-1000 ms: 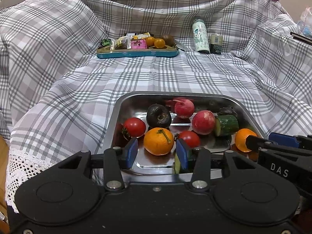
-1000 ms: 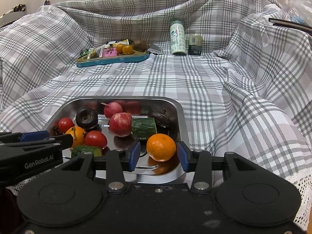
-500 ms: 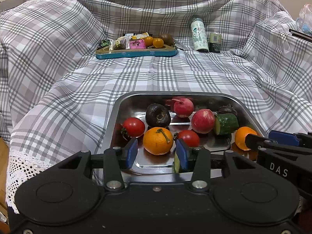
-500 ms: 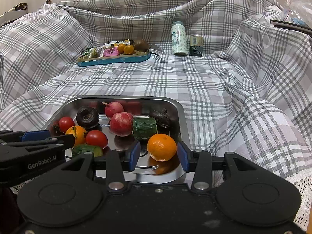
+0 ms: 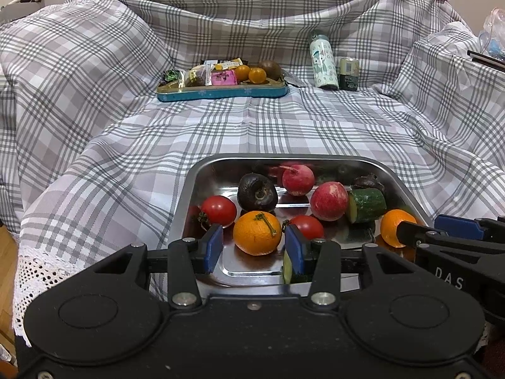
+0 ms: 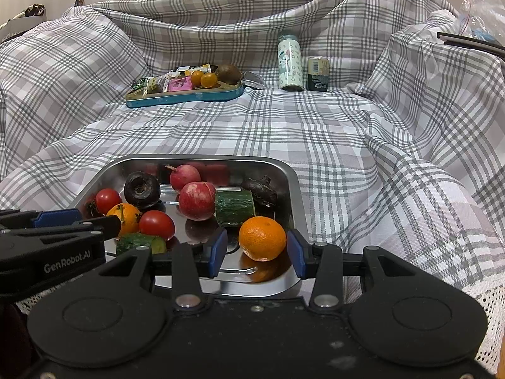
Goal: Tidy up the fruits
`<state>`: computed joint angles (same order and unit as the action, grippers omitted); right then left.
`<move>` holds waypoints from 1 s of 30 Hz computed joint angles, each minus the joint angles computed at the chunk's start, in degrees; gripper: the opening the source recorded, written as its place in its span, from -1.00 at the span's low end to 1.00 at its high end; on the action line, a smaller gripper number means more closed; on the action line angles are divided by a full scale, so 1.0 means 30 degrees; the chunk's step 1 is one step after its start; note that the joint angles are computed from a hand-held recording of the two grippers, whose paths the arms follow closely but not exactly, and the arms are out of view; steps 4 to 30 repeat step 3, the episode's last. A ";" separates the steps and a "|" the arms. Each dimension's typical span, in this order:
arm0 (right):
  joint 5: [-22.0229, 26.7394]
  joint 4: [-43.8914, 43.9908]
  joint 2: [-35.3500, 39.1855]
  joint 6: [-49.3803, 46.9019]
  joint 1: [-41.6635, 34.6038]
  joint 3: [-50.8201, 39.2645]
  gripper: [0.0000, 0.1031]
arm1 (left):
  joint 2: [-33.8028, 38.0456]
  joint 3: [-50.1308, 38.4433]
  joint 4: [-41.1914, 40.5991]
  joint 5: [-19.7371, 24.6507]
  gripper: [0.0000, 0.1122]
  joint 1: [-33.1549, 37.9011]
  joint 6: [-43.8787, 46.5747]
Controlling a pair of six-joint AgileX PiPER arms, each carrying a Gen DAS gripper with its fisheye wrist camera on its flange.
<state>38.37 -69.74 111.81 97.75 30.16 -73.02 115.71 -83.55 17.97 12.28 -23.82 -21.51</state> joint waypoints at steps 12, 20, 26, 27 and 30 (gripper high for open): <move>0.0034 0.0053 0.0026 -0.0073 0.0007 -0.0035 -0.14 | -0.0093 0.0121 0.0773 -0.0127 -0.07 -0.0028 -0.0732; 0.0034 0.0053 0.0026 -0.0073 0.0007 -0.0035 -0.14 | -0.0093 0.0121 0.0773 -0.0127 -0.07 -0.0028 -0.0732; 0.0034 0.0053 0.0026 -0.0073 0.0007 -0.0035 -0.14 | -0.0093 0.0121 0.0773 -0.0127 -0.07 -0.0028 -0.0732; 0.0034 0.0053 0.0026 -0.0073 0.0007 -0.0035 -0.14 | -0.0093 0.0121 0.0773 -0.0127 -0.07 -0.0028 -0.0732; 0.0034 0.0053 0.0026 -0.0073 0.0007 -0.0035 -0.14 | -0.0093 0.0121 0.0773 -0.0127 -0.07 -0.0028 -0.0732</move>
